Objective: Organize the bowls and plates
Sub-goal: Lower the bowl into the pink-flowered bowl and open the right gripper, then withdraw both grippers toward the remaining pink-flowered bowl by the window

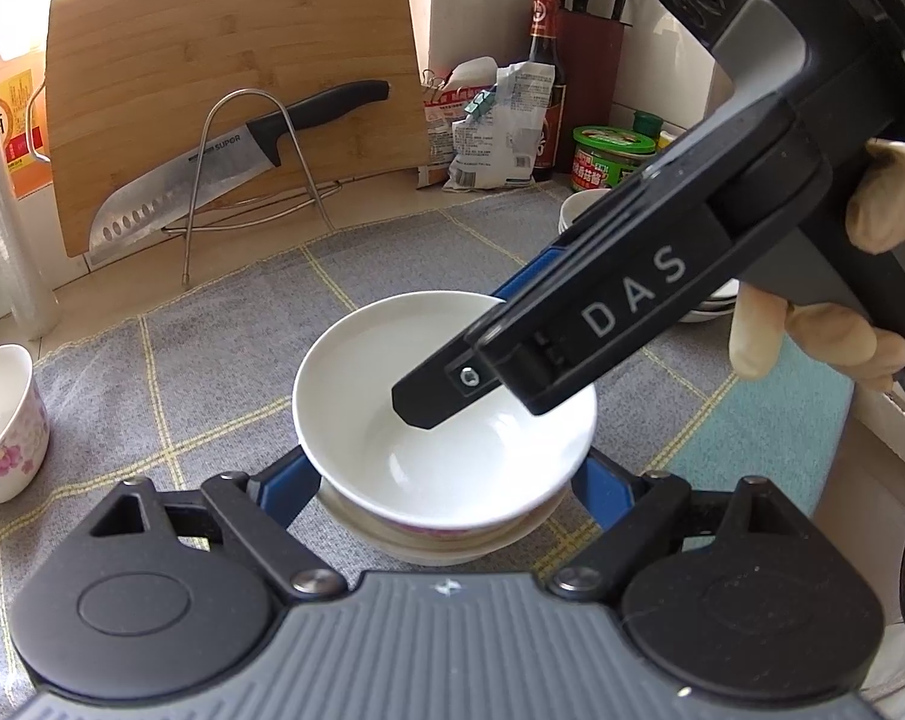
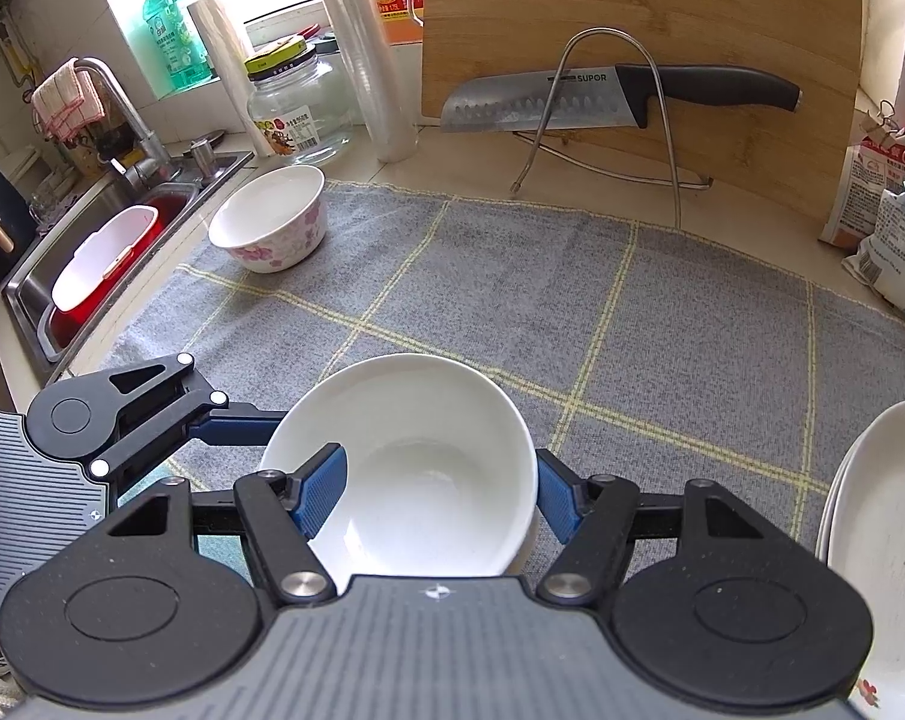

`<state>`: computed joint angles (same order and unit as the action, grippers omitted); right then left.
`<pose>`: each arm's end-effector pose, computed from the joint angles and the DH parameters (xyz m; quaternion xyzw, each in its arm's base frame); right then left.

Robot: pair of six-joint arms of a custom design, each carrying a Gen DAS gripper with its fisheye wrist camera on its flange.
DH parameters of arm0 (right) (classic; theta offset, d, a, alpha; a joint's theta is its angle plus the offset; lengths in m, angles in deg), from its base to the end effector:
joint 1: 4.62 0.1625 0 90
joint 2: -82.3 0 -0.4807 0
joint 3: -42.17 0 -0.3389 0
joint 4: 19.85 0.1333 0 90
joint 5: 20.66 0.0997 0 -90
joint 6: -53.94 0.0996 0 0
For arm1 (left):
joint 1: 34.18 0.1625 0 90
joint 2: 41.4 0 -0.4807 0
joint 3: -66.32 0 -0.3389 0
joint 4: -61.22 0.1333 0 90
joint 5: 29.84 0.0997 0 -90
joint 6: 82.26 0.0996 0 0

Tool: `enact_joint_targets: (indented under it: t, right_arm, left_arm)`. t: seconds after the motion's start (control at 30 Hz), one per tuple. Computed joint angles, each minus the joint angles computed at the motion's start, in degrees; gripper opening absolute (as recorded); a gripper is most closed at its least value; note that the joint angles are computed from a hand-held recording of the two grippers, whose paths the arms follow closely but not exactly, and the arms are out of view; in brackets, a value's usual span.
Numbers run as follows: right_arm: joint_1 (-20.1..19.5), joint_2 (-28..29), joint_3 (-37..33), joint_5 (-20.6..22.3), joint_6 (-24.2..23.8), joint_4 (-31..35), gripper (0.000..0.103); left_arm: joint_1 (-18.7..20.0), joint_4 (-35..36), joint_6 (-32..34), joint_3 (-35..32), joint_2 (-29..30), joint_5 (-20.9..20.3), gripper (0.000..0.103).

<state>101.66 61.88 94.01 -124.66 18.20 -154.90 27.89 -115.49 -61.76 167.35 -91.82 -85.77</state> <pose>0.3457 -0.7943 0.0831 0.4192 -0.8921 0.0956 0.1392 -0.1376 -0.6633 0.2632 0.2901 0.8663 -0.3137 0.2588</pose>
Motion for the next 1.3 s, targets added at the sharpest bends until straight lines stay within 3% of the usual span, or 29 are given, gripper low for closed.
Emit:
enact_joint_targets:
  t: [0.3,0.37,0.67,0.97,1.07,1.3]
  right_arm:
    - [-0.1,0.3,-1.2,0.2,-0.1,2.0,0.077]
    - [-0.1,0.0,-0.2,0.4,-0.7,0.6,0.089]
    - [-0.2,-1.1,2.0,1.9,-2.0,-3.0,0.100]
    - [-0.5,-1.9,4.4,1.4,-0.3,-7.2,0.103]
    - [-0.6,-2.3,5.6,1.2,0.4,-8.9,0.103]
    - [-0.1,-3.2,9.5,-0.6,-1.0,-14.4,0.103]
  left_arm:
    - [-0.3,-0.5,1.1,0.2,0.4,1.4,0.091]
    - [-0.1,-1.2,1.6,0.6,0.2,0.9,0.094]
    - [-0.1,-1.5,0.5,2.1,-2.0,-0.9,0.097]
    - [0.0,-7.8,1.7,2.5,-2.5,1.1,0.098]
    - [0.6,-8.7,1.9,2.0,-2.0,2.7,0.098]
    - [1.9,-8.0,0.2,2.2,-2.3,2.0,0.098]
